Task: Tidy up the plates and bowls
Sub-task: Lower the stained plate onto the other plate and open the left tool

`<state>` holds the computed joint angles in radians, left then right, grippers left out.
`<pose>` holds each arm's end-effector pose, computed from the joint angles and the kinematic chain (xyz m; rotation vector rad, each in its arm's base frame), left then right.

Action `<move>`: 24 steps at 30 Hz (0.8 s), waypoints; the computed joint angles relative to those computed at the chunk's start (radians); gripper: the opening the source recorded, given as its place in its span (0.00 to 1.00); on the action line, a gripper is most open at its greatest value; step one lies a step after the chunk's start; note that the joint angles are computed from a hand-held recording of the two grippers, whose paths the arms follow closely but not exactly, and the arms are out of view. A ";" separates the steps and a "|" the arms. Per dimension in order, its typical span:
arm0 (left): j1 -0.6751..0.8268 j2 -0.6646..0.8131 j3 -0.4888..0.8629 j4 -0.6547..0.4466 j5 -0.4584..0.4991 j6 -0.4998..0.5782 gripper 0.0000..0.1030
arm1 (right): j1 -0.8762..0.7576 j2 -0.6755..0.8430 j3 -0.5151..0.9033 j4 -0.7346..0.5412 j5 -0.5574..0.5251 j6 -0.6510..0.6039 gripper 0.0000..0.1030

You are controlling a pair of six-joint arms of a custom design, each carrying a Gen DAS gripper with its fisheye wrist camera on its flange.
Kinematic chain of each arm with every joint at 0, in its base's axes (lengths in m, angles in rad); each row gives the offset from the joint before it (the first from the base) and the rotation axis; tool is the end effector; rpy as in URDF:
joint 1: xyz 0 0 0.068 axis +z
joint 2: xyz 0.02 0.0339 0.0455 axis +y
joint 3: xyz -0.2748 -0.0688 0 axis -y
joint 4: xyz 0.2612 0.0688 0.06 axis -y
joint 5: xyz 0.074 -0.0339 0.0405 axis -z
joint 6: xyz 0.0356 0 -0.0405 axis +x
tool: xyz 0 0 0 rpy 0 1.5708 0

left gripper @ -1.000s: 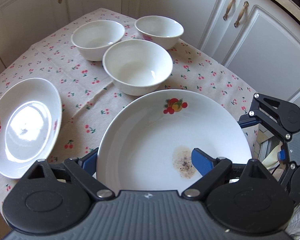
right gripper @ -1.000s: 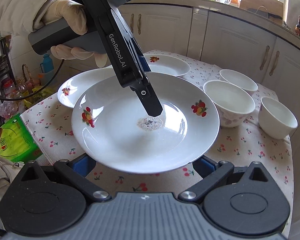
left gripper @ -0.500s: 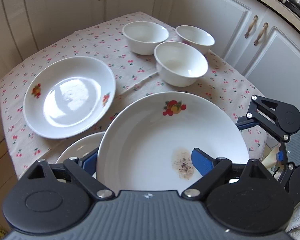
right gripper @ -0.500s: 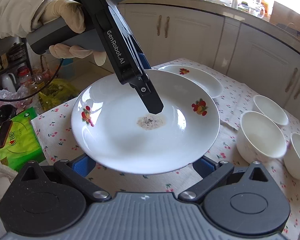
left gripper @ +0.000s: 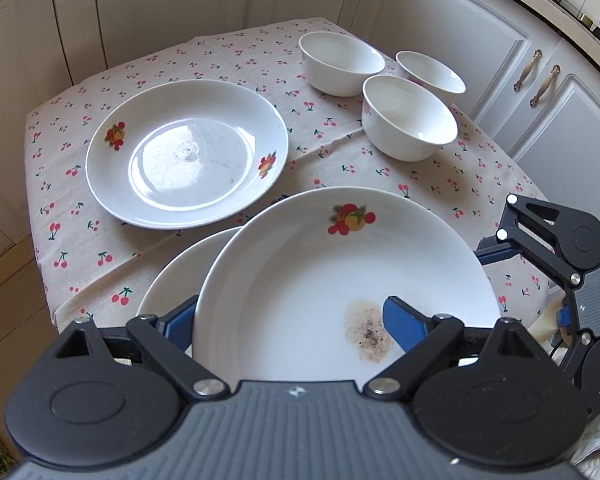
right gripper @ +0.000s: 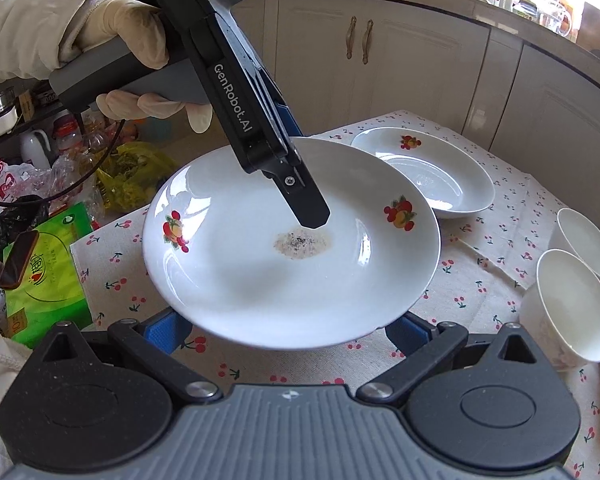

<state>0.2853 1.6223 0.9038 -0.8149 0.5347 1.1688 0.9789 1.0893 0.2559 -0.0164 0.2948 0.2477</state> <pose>0.2682 0.0598 0.1566 1.1718 2.4453 -0.5212 0.1113 0.1470 0.1229 -0.7268 2.2713 0.2275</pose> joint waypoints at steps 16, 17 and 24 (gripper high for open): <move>0.020 0.100 0.031 0.034 0.008 -0.011 0.91 | 0.013 0.119 0.118 -0.081 0.008 0.062 1.00; 0.019 0.102 0.030 0.039 0.007 -0.013 0.91 | 0.013 0.125 0.126 -0.087 0.008 0.066 1.00; 0.013 0.114 0.031 0.058 -0.001 -0.017 0.91 | 0.013 0.157 0.170 -0.132 0.001 0.100 1.00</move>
<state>0.2983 1.7362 0.9345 -0.7567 0.5335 1.1519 0.9922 1.2462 0.4256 -0.1488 0.2963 0.3476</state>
